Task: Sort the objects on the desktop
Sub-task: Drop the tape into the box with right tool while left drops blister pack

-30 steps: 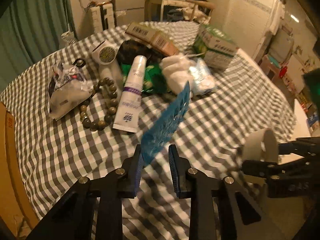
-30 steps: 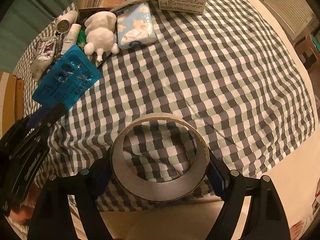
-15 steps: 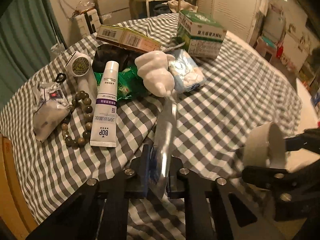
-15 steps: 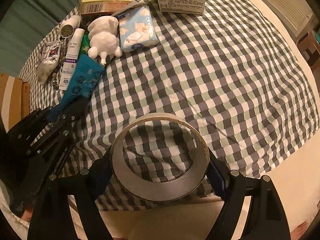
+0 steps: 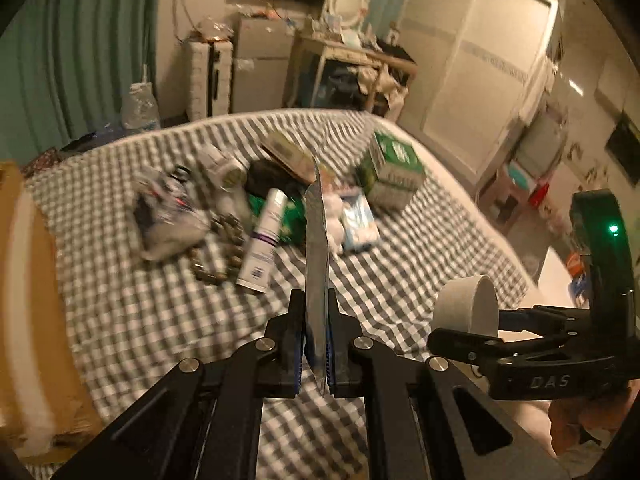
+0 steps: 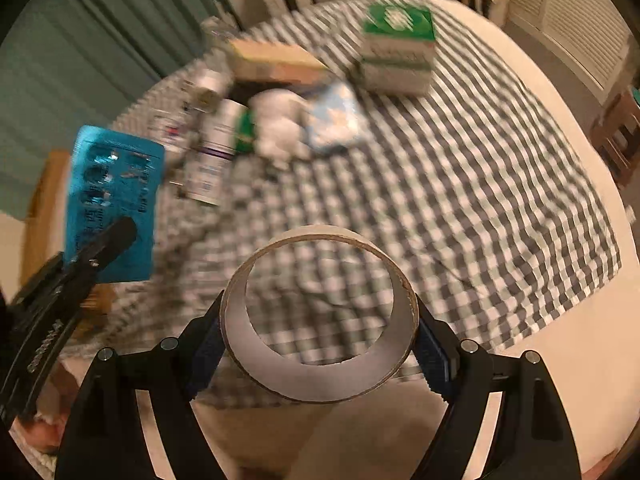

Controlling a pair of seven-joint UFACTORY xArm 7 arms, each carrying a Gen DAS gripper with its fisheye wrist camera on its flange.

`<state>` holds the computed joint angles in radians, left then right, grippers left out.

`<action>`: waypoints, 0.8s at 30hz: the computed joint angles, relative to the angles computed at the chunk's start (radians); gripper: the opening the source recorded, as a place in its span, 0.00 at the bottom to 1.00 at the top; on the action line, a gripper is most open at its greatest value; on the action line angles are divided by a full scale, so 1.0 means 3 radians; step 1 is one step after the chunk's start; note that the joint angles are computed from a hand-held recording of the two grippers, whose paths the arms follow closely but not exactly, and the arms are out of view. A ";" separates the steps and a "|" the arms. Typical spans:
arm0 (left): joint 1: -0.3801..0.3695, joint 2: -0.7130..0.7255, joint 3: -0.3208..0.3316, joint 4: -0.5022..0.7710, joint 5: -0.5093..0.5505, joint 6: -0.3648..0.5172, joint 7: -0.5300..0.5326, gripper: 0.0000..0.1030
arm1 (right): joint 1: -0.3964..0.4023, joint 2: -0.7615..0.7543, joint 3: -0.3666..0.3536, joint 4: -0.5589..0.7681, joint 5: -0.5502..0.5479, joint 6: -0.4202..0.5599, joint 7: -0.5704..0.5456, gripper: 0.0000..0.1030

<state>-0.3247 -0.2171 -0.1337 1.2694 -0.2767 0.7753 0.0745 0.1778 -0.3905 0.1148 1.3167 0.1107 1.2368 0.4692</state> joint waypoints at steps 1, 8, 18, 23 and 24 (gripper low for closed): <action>0.0023 -0.0060 0.0039 0.0026 -0.0012 0.0057 0.0003 0.08 | 0.0010 -0.0083 0.0071 -0.0031 -0.0011 -0.0042 0.0012 0.80; 0.0305 -0.0447 0.0182 0.0111 0.0314 0.0181 -0.0054 0.08 | 0.0271 0.0241 0.0171 0.0515 0.0152 -0.0405 -0.0238 0.80; 0.0782 -0.0736 0.0646 -0.0071 0.0290 0.0261 0.0031 0.08 | 0.0890 0.1448 0.0558 0.1907 -0.0256 -0.0358 -0.0177 0.80; 0.0981 -0.0751 0.0794 -0.0256 0.0245 0.0243 0.0081 0.08 | 0.1286 0.2172 0.0475 0.2704 -0.0455 -0.0084 -0.0154 0.80; 0.1005 -0.0735 0.0829 -0.0275 0.0215 0.0251 0.0104 0.08 | 0.1371 0.2324 0.0441 0.2903 -0.0501 -0.0001 -0.0152 0.80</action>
<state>-0.0232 -0.4376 0.1150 1.1868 -0.2121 0.8507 0.1058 0.5890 0.3067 0.2472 2.1876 -0.0396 1.2366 0.4236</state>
